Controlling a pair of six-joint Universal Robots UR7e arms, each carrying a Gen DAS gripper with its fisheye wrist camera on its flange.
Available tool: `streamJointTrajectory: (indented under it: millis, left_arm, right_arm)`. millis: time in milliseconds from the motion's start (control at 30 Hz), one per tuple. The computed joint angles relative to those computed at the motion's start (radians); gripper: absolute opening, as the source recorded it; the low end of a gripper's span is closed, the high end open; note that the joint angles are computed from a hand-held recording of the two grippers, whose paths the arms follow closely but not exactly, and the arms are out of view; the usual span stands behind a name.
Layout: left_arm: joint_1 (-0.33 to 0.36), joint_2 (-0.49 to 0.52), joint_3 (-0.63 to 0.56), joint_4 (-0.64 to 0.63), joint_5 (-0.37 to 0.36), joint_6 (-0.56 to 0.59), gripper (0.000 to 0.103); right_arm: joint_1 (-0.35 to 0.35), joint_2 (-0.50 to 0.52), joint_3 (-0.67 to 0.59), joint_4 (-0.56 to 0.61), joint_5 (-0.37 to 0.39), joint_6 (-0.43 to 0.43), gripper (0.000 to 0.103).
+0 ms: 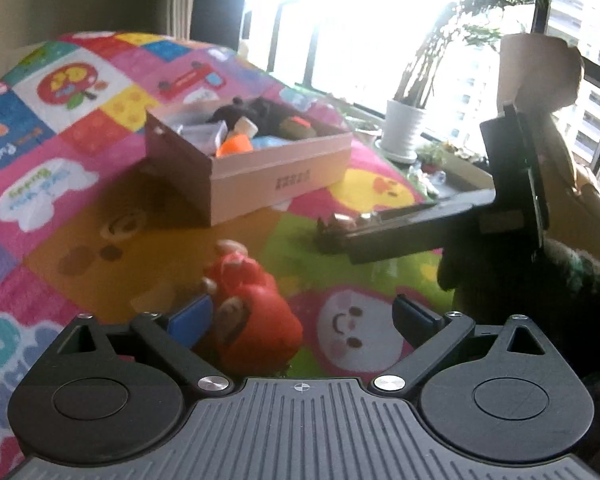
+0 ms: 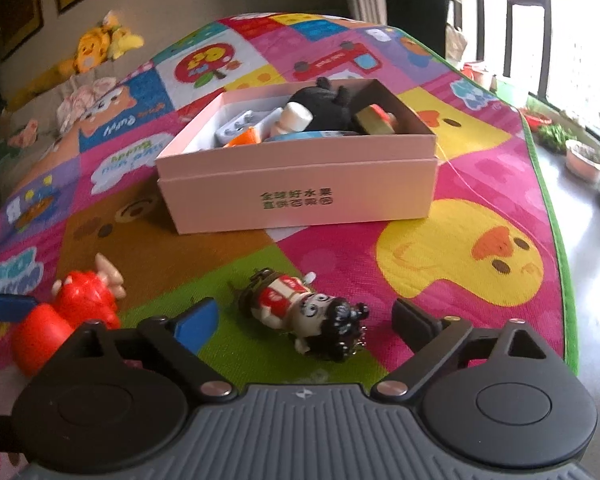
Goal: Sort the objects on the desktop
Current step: 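Lift the red pig keychain with the left gripper while the right grasps the boy-figure keychain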
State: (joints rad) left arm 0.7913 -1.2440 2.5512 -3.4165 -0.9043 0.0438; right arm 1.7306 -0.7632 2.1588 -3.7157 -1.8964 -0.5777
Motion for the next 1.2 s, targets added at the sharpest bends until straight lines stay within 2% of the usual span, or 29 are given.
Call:
streamJointTrajectory:
  millis: [133,267,367,500,600,700,733,800,900,1000,1067,1200]
  left_arm:
    - [0.016,0.032,-0.024,-0.028,0.059,0.044,0.100]
    - [0.098,0.048,-0.089,0.018,-0.035,0.171,0.101]
    - [0.131,0.052,-0.128,0.106,-0.062,0.152,0.101]
    - [0.124,0.026,-0.100,0.141,-0.113,0.105,0.101]
    - [0.116,-0.021,-0.062,0.170,-0.193,0.059,0.101]
    - [0.104,-0.044,-0.032,0.150,-0.233,0.071,0.101]
    - [0.097,-0.041,-0.028,0.134,-0.218,0.079,0.102]
    - [0.078,-0.022,-0.035,0.136,-0.142,0.056,0.102]
    - [0.039,0.030,-0.056,0.169,0.034,0.007,0.102]
    - [0.019,0.078,-0.060,0.129,0.159,-0.012,0.101]
    - [0.020,0.085,-0.062,0.090,0.188,-0.023,0.101]
    - [0.037,0.081,-0.075,0.060,0.152,-0.045,0.084]
  right_arm:
    - [-0.007,-0.006,0.004,-0.005,0.012,0.018,0.096]
    - [-0.008,-0.006,0.007,-0.008,0.018,0.023,0.097]
    - [-0.008,-0.006,0.008,-0.012,0.017,0.026,0.097]
    - [-0.013,-0.011,0.009,-0.005,0.027,0.039,0.098]
    - [-0.018,-0.017,0.011,0.003,0.040,0.047,0.099]
    - [-0.022,-0.019,0.016,-0.010,0.049,0.054,0.099]
    - [-0.026,-0.022,0.021,-0.020,0.061,0.055,0.099]
    - [-0.035,-0.025,0.039,-0.063,0.087,0.053,0.099]
    - [-0.045,-0.027,0.069,-0.139,0.112,0.049,0.099]
    - [-0.048,-0.030,0.077,-0.148,0.108,0.054,0.100]
    - [-0.036,-0.025,0.067,-0.130,0.074,0.047,0.100]
    - [-0.005,-0.004,0.038,-0.093,0.004,0.004,0.100]
